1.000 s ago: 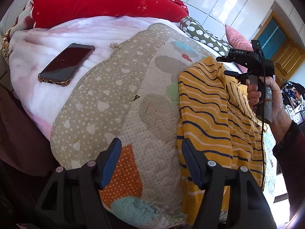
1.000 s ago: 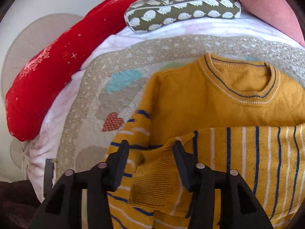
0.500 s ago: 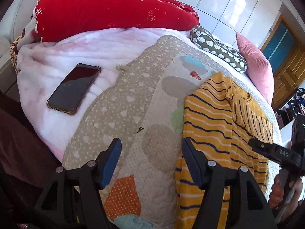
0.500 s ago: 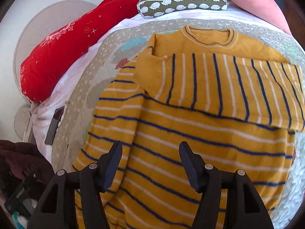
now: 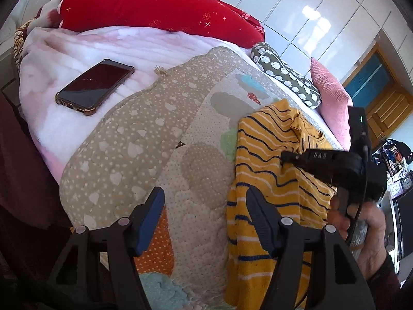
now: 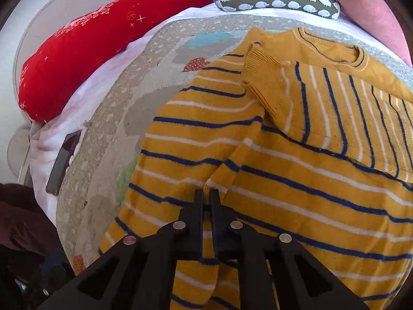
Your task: Fold small clothes
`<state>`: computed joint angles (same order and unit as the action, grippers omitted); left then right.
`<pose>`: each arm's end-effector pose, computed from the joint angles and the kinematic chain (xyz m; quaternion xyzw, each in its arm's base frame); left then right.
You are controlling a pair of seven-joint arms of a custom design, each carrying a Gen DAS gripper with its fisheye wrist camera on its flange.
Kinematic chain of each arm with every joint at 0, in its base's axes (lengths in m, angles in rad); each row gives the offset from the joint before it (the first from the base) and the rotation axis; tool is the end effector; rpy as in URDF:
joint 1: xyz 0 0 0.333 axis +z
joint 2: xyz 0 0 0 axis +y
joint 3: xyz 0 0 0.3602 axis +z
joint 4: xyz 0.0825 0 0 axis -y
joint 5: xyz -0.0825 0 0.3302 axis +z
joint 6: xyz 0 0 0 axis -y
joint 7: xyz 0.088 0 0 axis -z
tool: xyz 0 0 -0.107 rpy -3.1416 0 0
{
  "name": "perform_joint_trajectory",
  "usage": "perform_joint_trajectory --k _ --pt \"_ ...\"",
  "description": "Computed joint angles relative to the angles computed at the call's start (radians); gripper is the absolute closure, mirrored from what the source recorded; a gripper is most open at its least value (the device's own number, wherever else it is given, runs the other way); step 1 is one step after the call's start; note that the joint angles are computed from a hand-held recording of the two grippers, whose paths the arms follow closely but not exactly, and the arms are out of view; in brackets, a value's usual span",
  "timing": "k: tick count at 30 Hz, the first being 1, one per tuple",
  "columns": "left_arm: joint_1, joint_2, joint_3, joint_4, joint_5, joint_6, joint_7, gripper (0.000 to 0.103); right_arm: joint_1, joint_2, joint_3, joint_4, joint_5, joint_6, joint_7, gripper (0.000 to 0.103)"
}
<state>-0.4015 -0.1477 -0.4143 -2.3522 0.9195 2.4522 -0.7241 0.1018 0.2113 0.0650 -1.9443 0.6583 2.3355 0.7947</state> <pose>0.3081 -0.3377 0.4844 -0.8657 0.3481 -0.3100 0.1827 0.5753 0.1042 0.4681 -0.8319 0.4837 0.0452 0.2683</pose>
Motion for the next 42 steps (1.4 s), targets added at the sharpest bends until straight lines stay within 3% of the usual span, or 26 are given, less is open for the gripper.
perform_joint_trajectory --k 6,9,11,12,14,15,17,22,26,28,30,31,35,42 --pt "0.005 -0.097 -0.024 -0.046 -0.039 -0.071 0.012 0.038 0.039 -0.037 0.048 0.087 0.098 0.075 -0.134 0.099" --pt "0.021 -0.126 -0.030 -0.080 -0.049 -0.043 -0.013 0.038 0.068 -0.036 0.058 0.141 0.135 0.145 -0.185 0.099" --pt "0.035 -0.130 -0.031 -0.099 -0.052 -0.005 -0.026 0.038 0.098 -0.028 0.061 0.148 0.111 0.237 -0.189 0.096" --pt "0.042 -0.128 -0.033 -0.105 -0.052 0.010 -0.031 0.038 0.109 -0.024 0.059 0.140 0.082 0.282 -0.191 0.092" --pt "0.051 -0.122 -0.040 -0.109 -0.049 0.027 -0.032 0.038 0.119 -0.014 0.039 0.129 0.000 0.319 -0.120 0.057" --pt "0.055 -0.118 -0.043 -0.108 -0.049 0.030 -0.029 0.038 0.100 -0.020 0.040 0.108 0.017 0.316 -0.120 0.053" --pt "0.059 -0.111 -0.047 -0.105 -0.045 0.036 -0.025 0.038 0.056 -0.038 0.033 0.079 0.043 0.241 -0.127 0.051" --pt "0.060 -0.082 -0.044 -0.083 -0.040 0.050 -0.020 0.038 -0.021 -0.053 -0.019 0.019 0.042 -0.048 -0.114 0.051" --pt "0.044 -0.071 -0.049 -0.056 -0.054 0.036 -0.003 0.038 -0.045 -0.050 -0.028 -0.025 0.109 -0.159 -0.128 0.048" --pt "0.029 -0.069 -0.058 -0.032 -0.074 -0.014 0.021 0.038 -0.036 -0.060 -0.024 -0.050 0.127 -0.155 -0.146 0.049" --pt "0.018 -0.067 -0.061 -0.012 -0.085 -0.054 0.033 0.038 -0.019 -0.073 -0.019 -0.066 0.112 -0.142 -0.175 0.084" --pt "0.014 -0.066 -0.061 -0.005 -0.087 -0.067 0.036 0.038 -0.002 -0.080 -0.017 -0.070 0.069 -0.124 -0.176 0.095" --pt "-0.001 -0.054 -0.058 0.028 -0.090 -0.103 0.059 0.038 0.038 -0.142 -0.011 -0.087 0.022 0.009 -0.241 0.096" --pt "-0.021 -0.014 -0.042 0.080 -0.069 -0.112 0.108 0.038 -0.011 -0.174 -0.081 0.097 0.127 0.025 -0.296 0.096"
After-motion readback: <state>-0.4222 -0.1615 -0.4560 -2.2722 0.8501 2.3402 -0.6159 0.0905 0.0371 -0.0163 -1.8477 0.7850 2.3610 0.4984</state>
